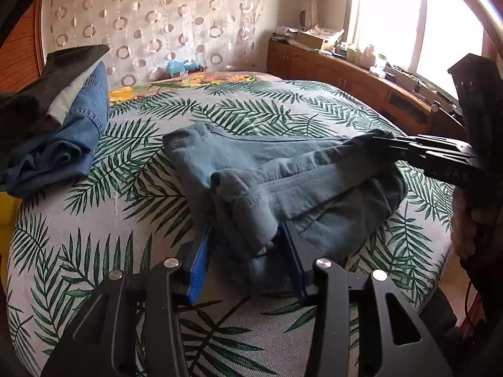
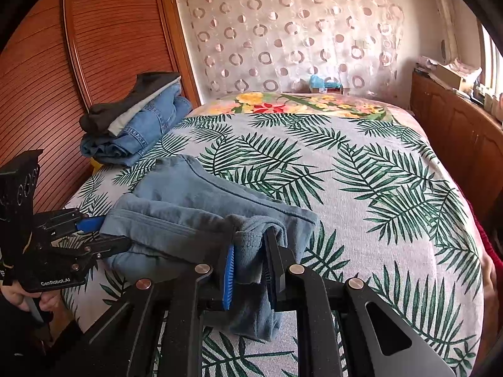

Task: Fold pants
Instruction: 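Open the left gripper, then the right gripper, releasing the shorts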

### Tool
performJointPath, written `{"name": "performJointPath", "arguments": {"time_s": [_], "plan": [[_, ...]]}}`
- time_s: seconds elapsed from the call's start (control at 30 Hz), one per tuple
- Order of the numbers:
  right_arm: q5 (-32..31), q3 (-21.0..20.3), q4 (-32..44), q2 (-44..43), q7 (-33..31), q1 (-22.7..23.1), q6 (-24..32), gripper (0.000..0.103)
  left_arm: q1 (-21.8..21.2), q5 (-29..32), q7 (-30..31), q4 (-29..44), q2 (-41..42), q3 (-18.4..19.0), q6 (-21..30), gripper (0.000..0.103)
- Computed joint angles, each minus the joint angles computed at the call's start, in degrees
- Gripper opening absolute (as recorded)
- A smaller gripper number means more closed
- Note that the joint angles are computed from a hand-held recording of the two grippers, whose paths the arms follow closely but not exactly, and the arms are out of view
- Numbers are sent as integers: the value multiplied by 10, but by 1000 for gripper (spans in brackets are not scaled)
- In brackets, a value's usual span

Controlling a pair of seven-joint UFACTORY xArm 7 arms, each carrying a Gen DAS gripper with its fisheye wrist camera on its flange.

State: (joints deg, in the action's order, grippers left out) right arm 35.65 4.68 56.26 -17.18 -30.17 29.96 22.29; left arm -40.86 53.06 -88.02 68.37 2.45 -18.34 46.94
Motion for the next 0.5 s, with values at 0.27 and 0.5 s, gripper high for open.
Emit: {"name": "performJointPath", "arguments": {"time_s": [0.27,0.5], "plan": [[-5,2,11,6,-1,-2,-3,15,3,13,16,13,1,1,-7,19],[-13,7,33,24,7,-9,4,15,8,22,24,42,5,11,4,18]]}}
